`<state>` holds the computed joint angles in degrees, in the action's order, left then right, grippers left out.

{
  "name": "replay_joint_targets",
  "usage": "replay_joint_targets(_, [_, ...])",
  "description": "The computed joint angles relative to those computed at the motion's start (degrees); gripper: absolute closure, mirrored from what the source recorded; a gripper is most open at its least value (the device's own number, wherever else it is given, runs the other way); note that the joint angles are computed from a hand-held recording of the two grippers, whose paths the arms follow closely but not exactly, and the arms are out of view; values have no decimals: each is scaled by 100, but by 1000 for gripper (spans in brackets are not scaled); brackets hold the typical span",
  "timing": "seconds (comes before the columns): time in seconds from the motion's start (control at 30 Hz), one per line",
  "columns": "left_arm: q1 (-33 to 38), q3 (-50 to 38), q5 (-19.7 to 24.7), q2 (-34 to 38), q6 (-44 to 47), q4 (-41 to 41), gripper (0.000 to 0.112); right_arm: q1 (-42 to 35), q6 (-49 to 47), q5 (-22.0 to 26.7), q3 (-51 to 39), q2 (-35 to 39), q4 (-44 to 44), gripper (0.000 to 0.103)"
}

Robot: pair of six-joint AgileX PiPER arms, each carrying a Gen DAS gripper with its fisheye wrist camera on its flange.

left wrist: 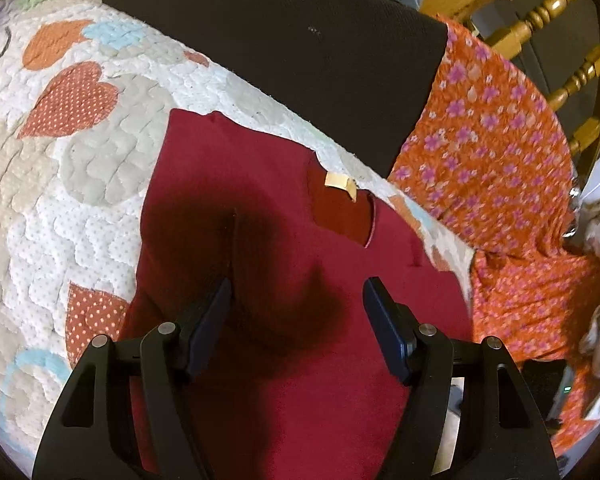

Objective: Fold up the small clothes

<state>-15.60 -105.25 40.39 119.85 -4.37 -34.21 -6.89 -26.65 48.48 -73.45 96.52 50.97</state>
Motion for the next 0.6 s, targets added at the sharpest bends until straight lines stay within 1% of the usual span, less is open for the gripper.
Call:
replay_joint_targets(0.1, [-48,-249,174,211,-332,386,45,-270,-41,137,165,-171,201,69])
replay_joint_targets(0.13, [-77,-463,380,359,-567,639,45,-334,-55,187,199,-214,268,69])
replay_joint_targets(0.2, [-88,-668,605,515,-886,945,48,-410,17,220,223,-294,231,69])
replay_joint_targets(0.23, [-73,-669,606,519,-965,967,50,-427,76,213,225,-346,169,69])
replay_joint_targets(0.3, [-39,-600,535,465,-932,897,50,-478,74,226,258,-439,171,69])
replay_joint_targets(0.4, [-165,-674,602,512,-942,1227,50,-569,59,262,301,-526,180,69])
replay_joint_targets(0.43, [-236,-662,587,499,-956,1376,53,-567,103,220,304,-537,142,69])
replay_joint_targets(0.47, [-282,-706,613,505,-991,1490,71,-549,198,162,291,-550,68,69])
replay_joint_targets(0.5, [-296,-759,672,508,-963,1503,86,-556,288,107,270,-580,-17,69])
replay_joint_targets(0.53, [-253,-799,739,508,-804,1287,96,-580,325,60,255,-621,-77,69])
replay_joint_targets(0.6, [-149,-526,499,273,-546,843,96,-605,443,-110,190,-704,-299,69])
